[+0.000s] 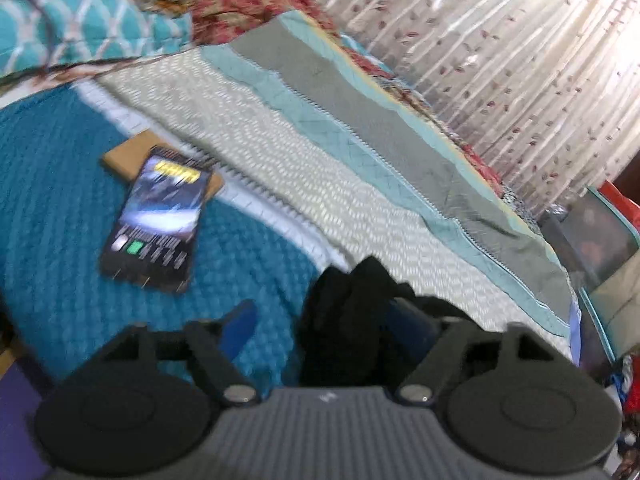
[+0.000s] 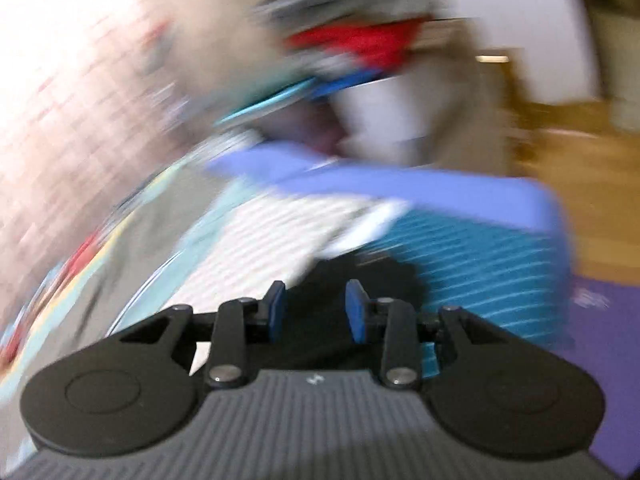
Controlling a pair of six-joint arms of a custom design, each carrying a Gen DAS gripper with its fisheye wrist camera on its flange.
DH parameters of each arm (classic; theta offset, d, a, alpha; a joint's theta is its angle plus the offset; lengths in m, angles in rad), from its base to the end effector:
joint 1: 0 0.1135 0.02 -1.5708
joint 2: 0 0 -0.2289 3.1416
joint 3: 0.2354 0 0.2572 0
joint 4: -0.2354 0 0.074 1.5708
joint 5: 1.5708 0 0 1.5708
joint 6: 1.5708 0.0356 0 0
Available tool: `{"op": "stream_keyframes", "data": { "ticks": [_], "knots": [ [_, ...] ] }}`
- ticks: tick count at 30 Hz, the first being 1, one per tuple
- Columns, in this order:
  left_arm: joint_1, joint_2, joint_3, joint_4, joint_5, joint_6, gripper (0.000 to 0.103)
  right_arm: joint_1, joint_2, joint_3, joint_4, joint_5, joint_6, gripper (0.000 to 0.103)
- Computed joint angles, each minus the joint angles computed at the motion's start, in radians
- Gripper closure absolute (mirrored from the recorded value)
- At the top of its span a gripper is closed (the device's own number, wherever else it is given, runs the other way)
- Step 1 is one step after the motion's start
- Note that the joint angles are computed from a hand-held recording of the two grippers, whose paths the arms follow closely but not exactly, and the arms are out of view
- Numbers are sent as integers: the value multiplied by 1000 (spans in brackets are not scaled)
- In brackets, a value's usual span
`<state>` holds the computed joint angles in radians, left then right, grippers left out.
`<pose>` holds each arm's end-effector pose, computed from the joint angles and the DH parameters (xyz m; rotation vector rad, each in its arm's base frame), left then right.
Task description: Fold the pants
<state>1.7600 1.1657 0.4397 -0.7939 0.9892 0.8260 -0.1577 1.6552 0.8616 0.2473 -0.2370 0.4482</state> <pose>-0.0011 0.1641 0.1093 -0.9475 1.9451 -0.2670 0.3472 -0.0468 0.1489 0.4980 2.0699 0.4231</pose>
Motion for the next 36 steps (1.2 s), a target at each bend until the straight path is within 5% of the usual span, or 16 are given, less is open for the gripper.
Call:
{"op": "stream_keyframes", "data": {
  "ticks": [4, 8, 10, 11, 12, 15, 17, 20, 25, 28, 30, 32, 36],
  "knots": [
    [-319, 101, 3, 401, -84, -355, 3, 252, 17, 61, -97, -86, -128, 66],
    [-546, 311, 92, 567, -162, -480, 6, 525, 97, 146, -190, -136, -203, 66],
    [-639, 375, 118, 576, -181, -489, 48, 655, 156, 192, -222, -113, -222, 66],
    [-680, 361, 101, 604, -214, -500, 82, 709, 191, 218, -235, -99, -226, 66],
    [-708, 315, 52, 661, -236, -517, 94, 749, 231, 255, -255, -88, -231, 66],
    [-643, 66, -150, 923, -278, -658, 97, 844, 314, 335, -343, -61, -255, 66],
    [-549, 71, -158, 1008, -241, -740, 100, 873, 346, 368, -378, -41, -279, 66],
    [-591, 105, -188, 1140, -472, -800, 100, 874, 349, 386, -397, -32, -320, 64],
    [-343, 146, -108, 890, -192, -700, 73, 882, 341, 421, -395, -71, -316, 64],
    [-169, 141, -49, 571, -20, -429, 56, 909, 327, 433, -362, -92, -345, 64],
    [-84, 230, 34, 311, 42, -194, 20, 922, 329, 424, -324, -119, -368, 64],
    [-14, 323, 80, 114, 55, 19, 3, 943, 351, 444, -303, -141, -382, 64],
    [-79, 449, 62, 174, 14, -7, 1, 990, 489, 591, -370, -168, -392, 64]
  ]
}}
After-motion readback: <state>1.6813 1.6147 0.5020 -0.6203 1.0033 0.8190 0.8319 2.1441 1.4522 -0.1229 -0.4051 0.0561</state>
